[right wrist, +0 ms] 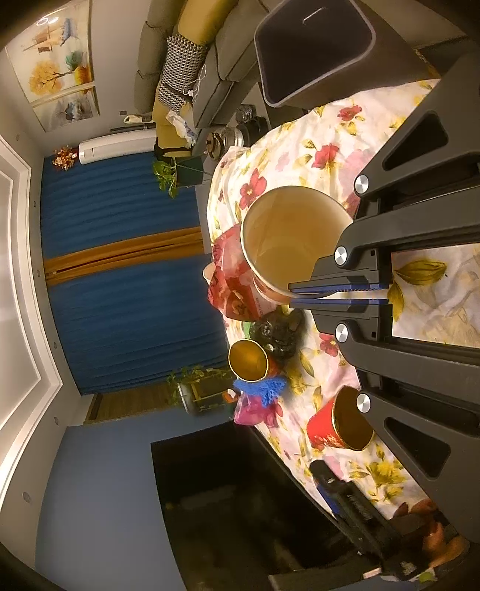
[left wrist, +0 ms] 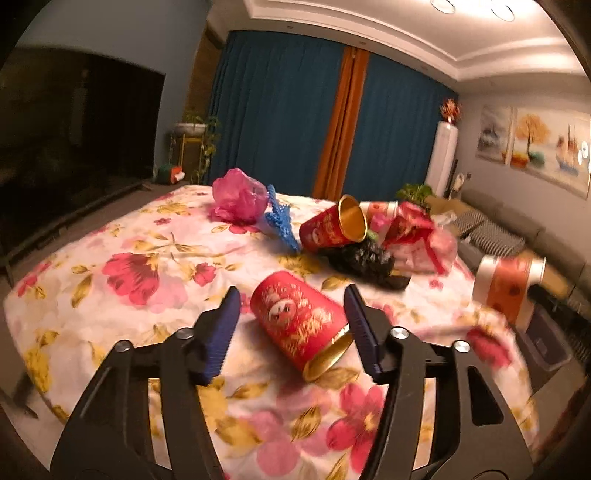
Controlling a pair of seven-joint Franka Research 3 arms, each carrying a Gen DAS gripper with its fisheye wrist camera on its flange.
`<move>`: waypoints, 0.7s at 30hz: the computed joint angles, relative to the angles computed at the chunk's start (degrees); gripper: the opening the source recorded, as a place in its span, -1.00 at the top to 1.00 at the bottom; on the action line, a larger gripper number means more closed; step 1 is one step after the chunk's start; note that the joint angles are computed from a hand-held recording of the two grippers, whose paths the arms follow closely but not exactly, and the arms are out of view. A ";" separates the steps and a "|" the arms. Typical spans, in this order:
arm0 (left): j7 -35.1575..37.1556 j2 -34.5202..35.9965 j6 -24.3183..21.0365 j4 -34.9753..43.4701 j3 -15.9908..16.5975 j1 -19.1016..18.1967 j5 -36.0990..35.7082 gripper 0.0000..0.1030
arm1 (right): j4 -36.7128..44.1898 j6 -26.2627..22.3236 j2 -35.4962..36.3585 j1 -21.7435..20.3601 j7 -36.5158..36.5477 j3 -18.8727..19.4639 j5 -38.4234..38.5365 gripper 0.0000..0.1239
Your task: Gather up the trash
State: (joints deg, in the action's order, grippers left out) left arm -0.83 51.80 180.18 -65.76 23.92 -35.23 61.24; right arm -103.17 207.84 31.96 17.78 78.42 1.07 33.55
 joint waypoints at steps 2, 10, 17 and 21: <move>3.48 -0.01 -1.73 -0.61 -2.12 0.45 -0.17 -0.12 | -0.42 0.33 -0.14 -0.39 0.44 0.40 -0.54 0.93; 16.27 3.47 -7.06 3.93 -10.99 5.34 -6.93 0.50 | -1.31 0.76 -0.54 0.16 0.14 -0.11 0.26 0.94; 18.86 4.60 -6.98 4.50 -10.96 5.88 -12.94 0.95 | -1.41 0.52 -0.49 0.16 -0.10 -0.05 0.53 0.94; 12.13 3.33 -4.68 3.10 -3.77 1.57 -10.26 0.95 | -1.60 0.75 -0.53 -0.18 0.06 0.21 -0.09 0.94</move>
State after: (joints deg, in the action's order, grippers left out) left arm 11.29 55.13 175.50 -62.66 20.15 -33.66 50.98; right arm -104.78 208.59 31.44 17.60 78.48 1.28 33.47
